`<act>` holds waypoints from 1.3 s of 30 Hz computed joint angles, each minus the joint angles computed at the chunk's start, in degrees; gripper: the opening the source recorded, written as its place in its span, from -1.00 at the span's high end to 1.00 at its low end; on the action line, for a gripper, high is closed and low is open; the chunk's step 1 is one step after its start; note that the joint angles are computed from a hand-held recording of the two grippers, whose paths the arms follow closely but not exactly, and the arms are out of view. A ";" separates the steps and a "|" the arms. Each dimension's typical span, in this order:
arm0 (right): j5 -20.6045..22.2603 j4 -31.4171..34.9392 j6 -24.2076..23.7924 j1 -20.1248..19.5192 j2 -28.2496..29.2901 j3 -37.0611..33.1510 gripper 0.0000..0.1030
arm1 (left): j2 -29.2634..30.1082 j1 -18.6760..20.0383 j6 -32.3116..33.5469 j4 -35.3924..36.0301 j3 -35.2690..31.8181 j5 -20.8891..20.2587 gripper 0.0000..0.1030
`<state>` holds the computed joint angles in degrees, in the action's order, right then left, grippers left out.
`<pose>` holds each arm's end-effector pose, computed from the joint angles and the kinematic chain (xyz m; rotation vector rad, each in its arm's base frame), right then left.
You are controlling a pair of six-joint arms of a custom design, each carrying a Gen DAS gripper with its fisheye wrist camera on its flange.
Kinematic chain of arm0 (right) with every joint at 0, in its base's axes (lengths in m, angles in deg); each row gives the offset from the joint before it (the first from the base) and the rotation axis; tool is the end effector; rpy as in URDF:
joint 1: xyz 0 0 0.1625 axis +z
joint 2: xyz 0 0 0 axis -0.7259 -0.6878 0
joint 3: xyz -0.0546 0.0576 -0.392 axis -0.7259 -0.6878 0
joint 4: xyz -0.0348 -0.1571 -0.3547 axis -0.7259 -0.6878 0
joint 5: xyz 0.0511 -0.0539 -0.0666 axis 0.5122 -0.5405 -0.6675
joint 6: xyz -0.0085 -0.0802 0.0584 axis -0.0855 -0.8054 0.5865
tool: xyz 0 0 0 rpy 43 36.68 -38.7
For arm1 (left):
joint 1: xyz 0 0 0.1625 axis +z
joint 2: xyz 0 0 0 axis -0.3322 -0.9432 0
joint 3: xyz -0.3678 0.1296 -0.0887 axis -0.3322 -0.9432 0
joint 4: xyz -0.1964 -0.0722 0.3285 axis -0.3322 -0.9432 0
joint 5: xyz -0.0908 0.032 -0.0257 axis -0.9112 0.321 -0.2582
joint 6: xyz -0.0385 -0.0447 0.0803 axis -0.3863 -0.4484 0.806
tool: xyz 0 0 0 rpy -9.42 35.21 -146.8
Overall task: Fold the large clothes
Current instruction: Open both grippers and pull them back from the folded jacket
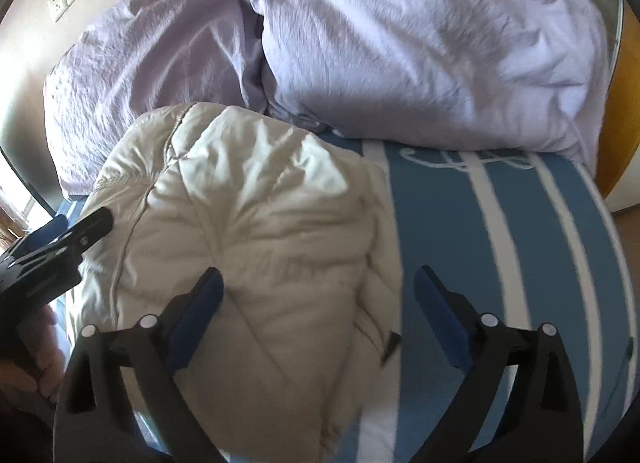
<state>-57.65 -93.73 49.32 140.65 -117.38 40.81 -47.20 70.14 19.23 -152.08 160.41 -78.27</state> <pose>0.1547 -0.7609 0.2170 0.7004 -2.5178 0.6179 -0.2520 -0.6651 0.1174 0.0587 2.0748 -1.0641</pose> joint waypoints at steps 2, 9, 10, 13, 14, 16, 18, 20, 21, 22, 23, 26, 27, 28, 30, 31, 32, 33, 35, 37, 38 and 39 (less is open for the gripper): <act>-0.75 -1.65 -0.89 0.48 -1.93 2.89 -0.91 | -2.00 -1.31 -2.92 0.33 3.54 0.14 -0.97; 0.18 -5.77 -2.58 1.88 -10.03 14.48 -0.95 | -8.89 -5.24 -14.16 5.35 14.18 -1.42 -0.97; -0.08 -5.85 -2.74 2.13 -11.07 15.94 -0.95 | -9.55 -5.63 -15.21 6.08 15.06 -1.76 -0.97; 0.26 -3.92 -1.60 2.19 -14.38 19.40 -0.95 | -12.47 -7.25 -19.20 7.71 19.37 -3.08 -0.97; 0.42 -2.89 -1.04 2.05 -15.23 20.03 -0.95 | -13.68 -7.95 -21.15 8.68 21.05 -3.62 -0.97; 1.06 0.16 0.60 1.52 -17.82 21.97 -0.95 | -15.50 -9.02 -24.90 11.08 23.30 -4.47 -0.97; 1.63 1.58 1.27 1.01 -19.49 23.37 -0.95 | -16.95 -9.92 -28.47 13.44 25.11 -5.43 -0.97; 1.94 2.45 1.94 0.60 -21.34 25.24 -0.95 | -17.98 -10.82 -31.33 14.80 26.80 -6.52 -0.97; 2.11 2.78 2.42 0.43 -22.13 26.08 -0.95 | -18.29 -11.12 -32.41 15.45 27.29 -7.00 -0.97; 2.30 3.09 3.00 0.25 -22.89 26.91 -0.95 | -18.53 -11.39 -33.11 15.57 27.82 -7.40 -0.97; 2.41 3.32 3.39 0.15 -23.37 27.48 -0.95 | -18.76 -11.70 -33.77 15.42 28.39 -7.85 -0.97; 2.86 4.26 4.34 -0.05 -24.76 29.23 -0.95 | -19.06 -12.39 -34.40 14.80 29.42 -8.78 -0.97; 2.90 4.36 4.32 -0.06 -25.01 29.65 -0.95 | -19.06 -12.57 -34.34 14.61 29.62 -9.05 -0.97; 2.75 4.27 4.19 0.01 -25.27 30.24 -0.95 | -19.00 -12.72 -34.37 14.54 29.72 -9.15 -0.97; 2.66 4.13 4.05 0.13 -25.42 30.64 -0.95 | -19.02 -13.06 -34.40 14.47 29.97 -9.28 -0.97; 2.71 3.93 4.09 0.16 -25.52 30.83 -0.95 | -19.06 -13.22 -34.47 14.33 30.14 -9.39 -0.97; 2.79 3.93 4.12 0.15 -25.52 30.75 -0.95 | -19.09 -13.35 -34.41 14.05 30.29 -9.60 -0.97; 2.93 3.81 4.24 0.12 -25.59 30.82 -0.95 | -19.11 -13.47 -34.50 13.94 30.41 -9.65 -0.97; 3.07 3.83 4.53 0.03 -25.59 30.77 -0.95 | -18.99 -13.67 -34.49 13.91 30.42 -9.75 -0.97; 3.11 3.86 4.78 0.01 -25.57 30.76 -0.95 | -18.81 -13.82 -34.07 13.50 30.41 -9.83 -0.97; 3.10 3.89 4.84 0.01 -25.52 30.70 -0.95 | -18.77 -13.85 -33.87 13.28 30.43 -9.86 -0.97; 3.14 4.04 4.83 -0.01 -25.48 30.57 -0.95 | -18.71 -13.87 -33.70 13.03 30.44 -9.94 -0.97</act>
